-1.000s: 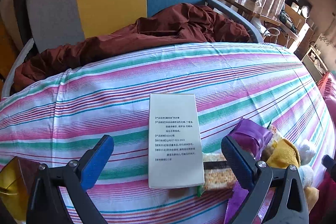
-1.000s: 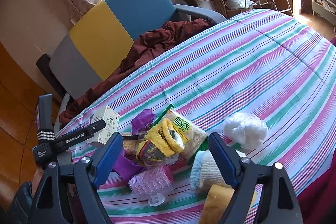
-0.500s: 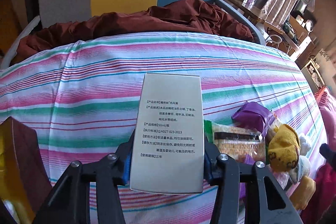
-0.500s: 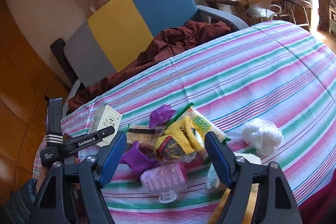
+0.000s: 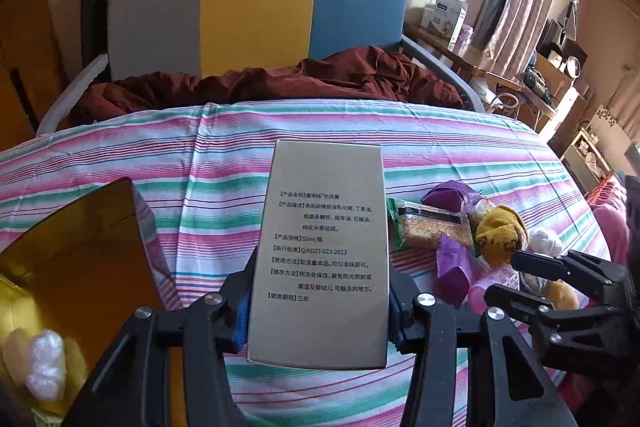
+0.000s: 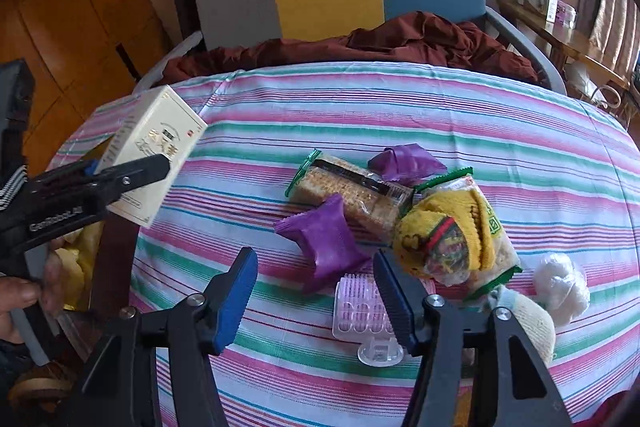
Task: Organize objects
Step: 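Grasp the white printed box with the left gripper while the right approaches a purple sachet, then carry the white box into the gold tray with the left gripper while the right grasps the purple sachet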
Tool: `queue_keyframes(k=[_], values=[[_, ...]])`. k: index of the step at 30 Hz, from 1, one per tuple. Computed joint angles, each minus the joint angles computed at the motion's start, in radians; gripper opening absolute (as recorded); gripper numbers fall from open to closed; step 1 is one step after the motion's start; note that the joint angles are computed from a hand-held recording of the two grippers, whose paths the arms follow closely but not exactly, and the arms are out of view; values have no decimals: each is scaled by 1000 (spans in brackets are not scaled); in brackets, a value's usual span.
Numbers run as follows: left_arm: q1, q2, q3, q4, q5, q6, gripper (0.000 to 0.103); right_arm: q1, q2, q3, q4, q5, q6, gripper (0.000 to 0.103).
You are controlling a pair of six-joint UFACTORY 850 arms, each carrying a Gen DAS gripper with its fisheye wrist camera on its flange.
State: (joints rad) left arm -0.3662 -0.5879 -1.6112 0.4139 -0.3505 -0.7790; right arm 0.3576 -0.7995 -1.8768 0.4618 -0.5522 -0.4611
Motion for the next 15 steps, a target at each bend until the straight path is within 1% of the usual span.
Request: queue_keyframes(k=[3,6,12,13,15], values=[[2,48,66,47,33,-63,51,16,-50,-72,-91,-43,60,57],[2,88,121,126,58,-156,51,24,-95,-132,-145,-80,103,56],[3,140,194,234,88,-280,51,16,-173,-242,-155,-150,146,52],[4,147,204,232,95,-284,51,15,-183,-255,-154,-159,147,46],[6,158,219,232,104,-293,51,18,-196,-271,-174,-168,156,41]])
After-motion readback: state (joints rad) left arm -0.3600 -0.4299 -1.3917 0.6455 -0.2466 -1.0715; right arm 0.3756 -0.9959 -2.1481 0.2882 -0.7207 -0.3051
